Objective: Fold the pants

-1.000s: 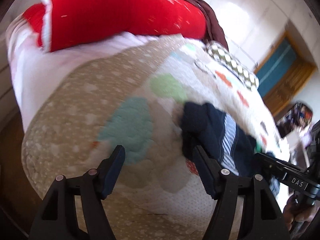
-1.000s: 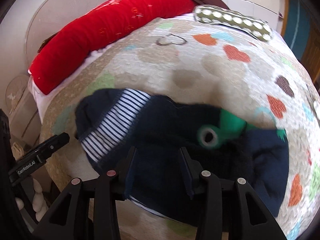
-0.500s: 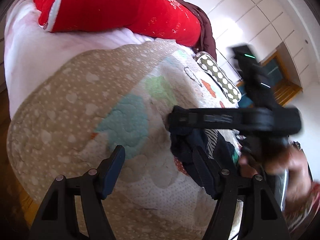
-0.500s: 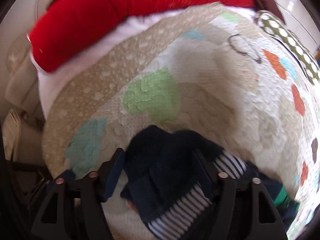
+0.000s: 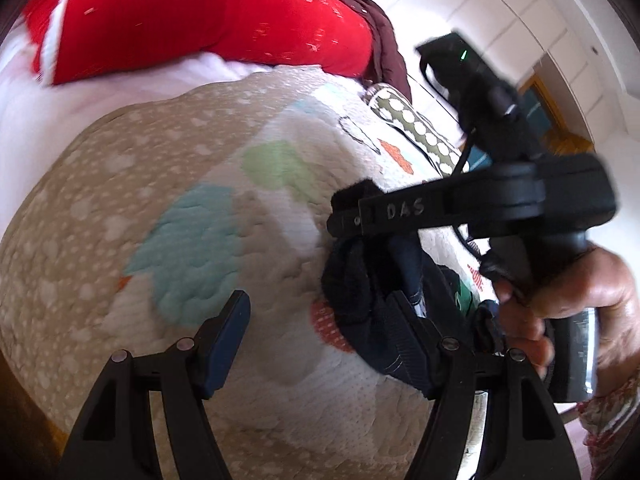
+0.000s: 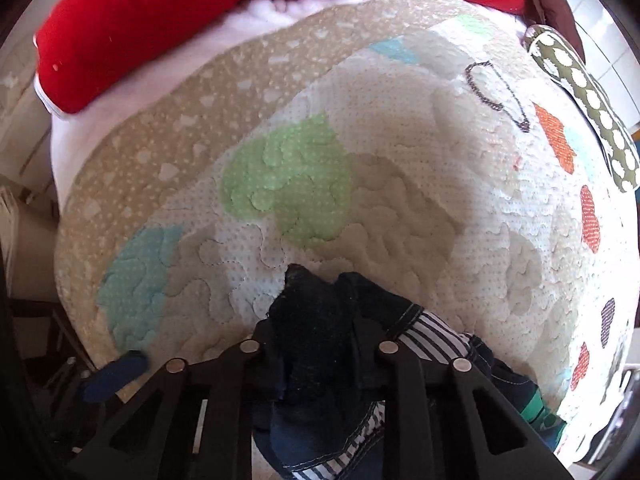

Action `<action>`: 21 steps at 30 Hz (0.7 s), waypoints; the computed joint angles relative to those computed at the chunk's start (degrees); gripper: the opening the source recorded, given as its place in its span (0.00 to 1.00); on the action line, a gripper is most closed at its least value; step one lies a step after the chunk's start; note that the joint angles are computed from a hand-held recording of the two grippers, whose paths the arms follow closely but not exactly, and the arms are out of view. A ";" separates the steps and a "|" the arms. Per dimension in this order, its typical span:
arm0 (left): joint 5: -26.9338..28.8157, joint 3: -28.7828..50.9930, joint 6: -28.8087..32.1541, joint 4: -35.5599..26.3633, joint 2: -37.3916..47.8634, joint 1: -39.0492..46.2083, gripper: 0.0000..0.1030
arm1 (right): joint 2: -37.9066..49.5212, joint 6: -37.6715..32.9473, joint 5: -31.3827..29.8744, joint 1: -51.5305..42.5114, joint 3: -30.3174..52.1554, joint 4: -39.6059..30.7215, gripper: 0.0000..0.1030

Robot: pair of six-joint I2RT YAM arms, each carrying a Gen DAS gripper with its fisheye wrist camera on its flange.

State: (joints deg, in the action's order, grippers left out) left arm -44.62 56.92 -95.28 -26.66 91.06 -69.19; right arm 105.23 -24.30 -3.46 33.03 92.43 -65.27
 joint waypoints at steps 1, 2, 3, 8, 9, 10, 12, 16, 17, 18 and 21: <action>0.12 0.76 1.18 -0.03 0.53 0.39 0.67 | -0.39 -0.27 -1.03 -0.79 0.43 -0.53 0.21; 0.15 1.81 2.64 -0.04 1.27 0.81 0.67 | -0.96 -0.87 -2.22 -1.97 0.84 -1.38 0.21; 0.03 3.78 4.62 -0.40 2.79 1.41 0.67 | -1.36 -1.29 -3.49 -3.04 1.39 -2.09 0.21; 1.26 12.29 12.17 -2.14 9.88 4.02 0.34 | -2.71 -2.40 -9.46 -7.69 3.04 -4.39 0.19; 3.73 13.52 13.91 -1.71 11.00 5.14 0.08 | -2.88 -2.40 -10.51 -8.34 2.98 -4.48 0.19; 6.20 14.70 15.12 -1.31 11.90 6.07 0.09 | -3.11 -2.58 -11.61 -9.15 2.85 -4.76 0.18; 5.76 17.32 15.27 -2.50 12.97 5.79 0.09 | -3.89 -3.23 -13.65 -11.32 2.11 -5.16 0.17; 4.63 26.29 17.34 -7.60 16.39 4.44 0.09 | -4.57 -5.84 -20.40 -17.39 1.73 -6.27 0.16; 4.59 28.54 17.91 -8.64 17.44 4.24 0.09 | -4.88 -6.76 -22.38 -19.56 1.95 -7.26 0.16; 4.98 31.22 19.07 -9.34 18.86 4.53 0.09 | -4.71 -8.04 -24.43 -22.08 2.70 -8.47 0.16; 6.57 40.33 22.08 -11.50 24.17 4.50 0.09 | -3.30 -12.34 -29.66 -29.40 5.35 -12.34 0.16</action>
